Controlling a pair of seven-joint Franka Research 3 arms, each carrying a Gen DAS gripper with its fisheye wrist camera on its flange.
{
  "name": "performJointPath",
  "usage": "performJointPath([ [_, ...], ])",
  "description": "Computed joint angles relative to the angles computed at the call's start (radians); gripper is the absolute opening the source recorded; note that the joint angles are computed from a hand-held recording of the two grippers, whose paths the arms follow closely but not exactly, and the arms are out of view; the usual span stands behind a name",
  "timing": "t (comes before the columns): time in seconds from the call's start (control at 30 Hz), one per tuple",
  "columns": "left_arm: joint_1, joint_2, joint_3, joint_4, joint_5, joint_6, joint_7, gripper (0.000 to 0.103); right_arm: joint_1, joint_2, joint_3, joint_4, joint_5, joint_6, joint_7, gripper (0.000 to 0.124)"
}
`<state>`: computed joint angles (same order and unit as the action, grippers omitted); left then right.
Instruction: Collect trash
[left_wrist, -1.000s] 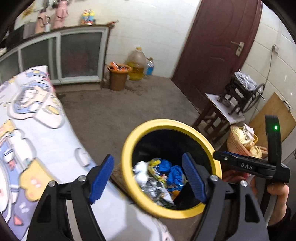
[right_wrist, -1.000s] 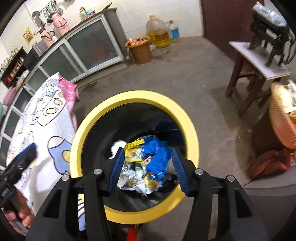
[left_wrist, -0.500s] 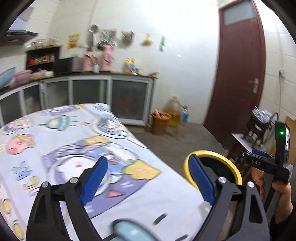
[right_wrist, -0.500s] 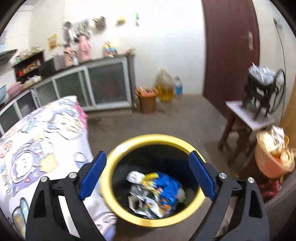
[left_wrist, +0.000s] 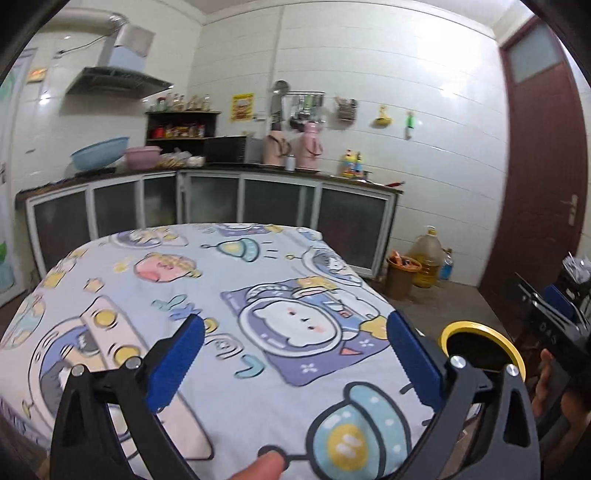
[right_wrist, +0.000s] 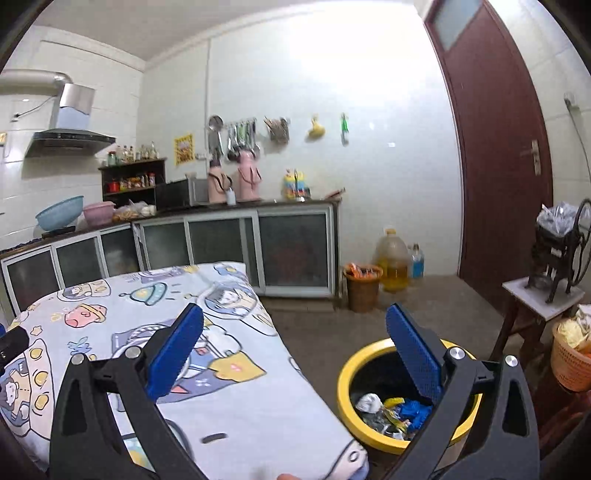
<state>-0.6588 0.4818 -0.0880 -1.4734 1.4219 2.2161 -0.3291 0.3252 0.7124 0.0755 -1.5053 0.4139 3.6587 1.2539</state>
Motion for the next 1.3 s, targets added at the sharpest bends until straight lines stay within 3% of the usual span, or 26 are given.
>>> performJointPath([
  [0.1,-0.020,-0.007,-0.008,-0.012,-0.042,-0.107,0.025,0.095,0.029,-0.019,0.000,-0.052,-0.001,0.061,-0.025,0.095],
  [0.23,-0.041,0.002,-0.023,-0.006,-0.123,-0.240,0.047,0.095,-0.007,-0.053,0.048,-0.132,-0.096,0.077,0.007,0.095],
  [0.37,-0.018,-0.047,-0.037,-0.100,-0.113,-0.168,-0.049,0.095,-0.042,-0.084,0.090,-0.189,-0.192,0.019,0.061,0.095],
  [0.5,-0.024,-0.037,-0.048,-0.103,-0.109,-0.207,-0.067,0.095,-0.056,-0.101,0.111,-0.234,-0.244,-0.005,0.105,0.095],
  [0.73,-0.050,0.000,-0.050,-0.059,-0.123,-0.273,-0.020,0.095,0.074,-0.092,0.013,-0.264,-0.094,0.063,0.011,0.095],
  [0.87,-0.042,-0.017,-0.049,-0.085,-0.123,-0.246,-0.041,0.095,0.088,-0.079,0.011,-0.266,-0.057,0.094,-0.035,0.095],
  [1.03,-0.038,-0.016,-0.055,-0.081,-0.145,-0.262,-0.031,0.095,0.071,-0.073,0.032,-0.259,-0.063,0.082,-0.040,0.095],
  [1.3,-0.019,-0.021,-0.057,-0.094,-0.177,-0.223,-0.040,0.095,0.046,-0.076,0.049,-0.262,-0.106,0.060,-0.016,0.095],
])
